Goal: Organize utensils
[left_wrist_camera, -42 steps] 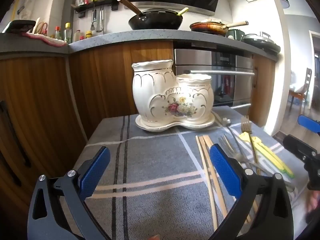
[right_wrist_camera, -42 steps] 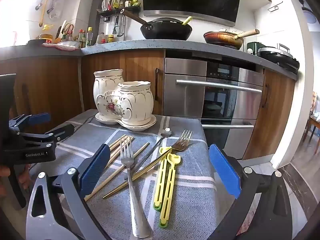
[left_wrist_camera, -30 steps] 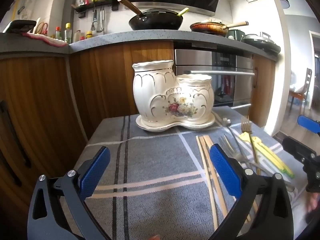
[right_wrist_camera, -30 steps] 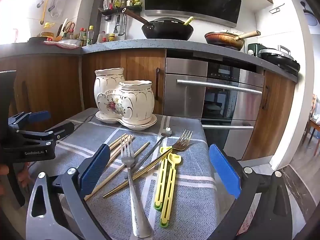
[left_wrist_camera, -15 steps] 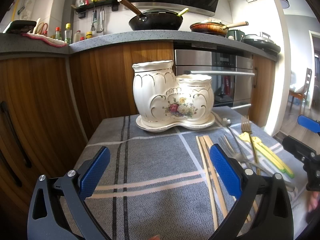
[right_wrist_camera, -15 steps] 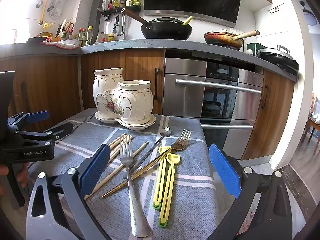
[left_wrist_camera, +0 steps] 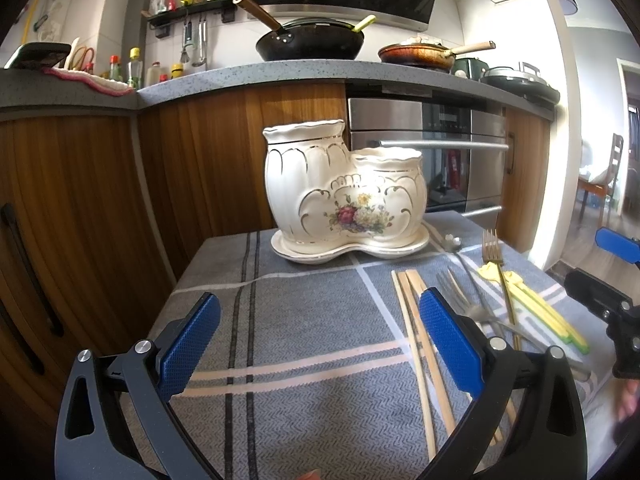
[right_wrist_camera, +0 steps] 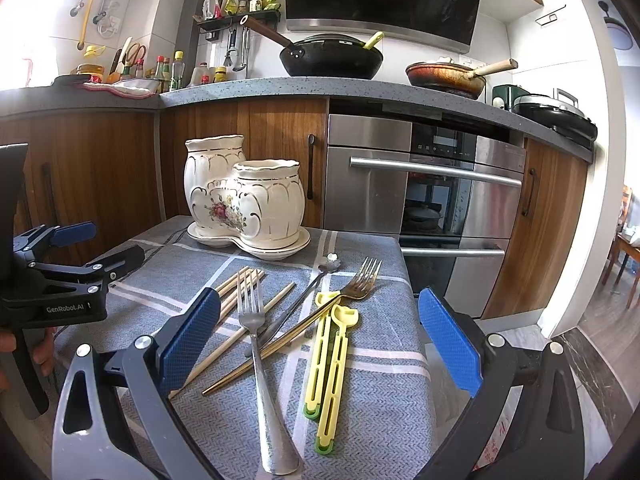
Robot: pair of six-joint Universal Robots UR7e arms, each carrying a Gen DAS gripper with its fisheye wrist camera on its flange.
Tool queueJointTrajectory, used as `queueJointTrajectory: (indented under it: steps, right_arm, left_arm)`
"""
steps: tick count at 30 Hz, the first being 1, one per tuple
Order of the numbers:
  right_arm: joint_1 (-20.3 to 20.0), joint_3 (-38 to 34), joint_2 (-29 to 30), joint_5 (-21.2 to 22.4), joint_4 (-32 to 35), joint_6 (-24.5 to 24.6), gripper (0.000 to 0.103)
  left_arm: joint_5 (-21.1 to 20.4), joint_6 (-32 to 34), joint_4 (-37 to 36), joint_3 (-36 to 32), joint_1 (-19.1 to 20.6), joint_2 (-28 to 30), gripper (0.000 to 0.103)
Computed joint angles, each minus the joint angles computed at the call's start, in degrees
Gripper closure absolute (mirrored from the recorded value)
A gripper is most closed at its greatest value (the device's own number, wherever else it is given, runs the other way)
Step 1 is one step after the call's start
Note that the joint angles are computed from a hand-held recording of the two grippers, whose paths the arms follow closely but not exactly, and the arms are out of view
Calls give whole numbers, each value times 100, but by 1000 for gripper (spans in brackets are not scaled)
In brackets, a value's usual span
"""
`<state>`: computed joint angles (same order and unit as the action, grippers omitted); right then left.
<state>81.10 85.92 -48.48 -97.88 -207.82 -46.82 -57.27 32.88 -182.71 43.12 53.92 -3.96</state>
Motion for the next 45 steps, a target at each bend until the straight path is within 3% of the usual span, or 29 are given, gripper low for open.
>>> queueJointTrajectory:
  steps: [45]
  right_arm:
    - [-15, -18, -14, -7, 32, 12, 5]
  left_arm:
    - [-13, -37, 74, -87, 12, 52, 4]
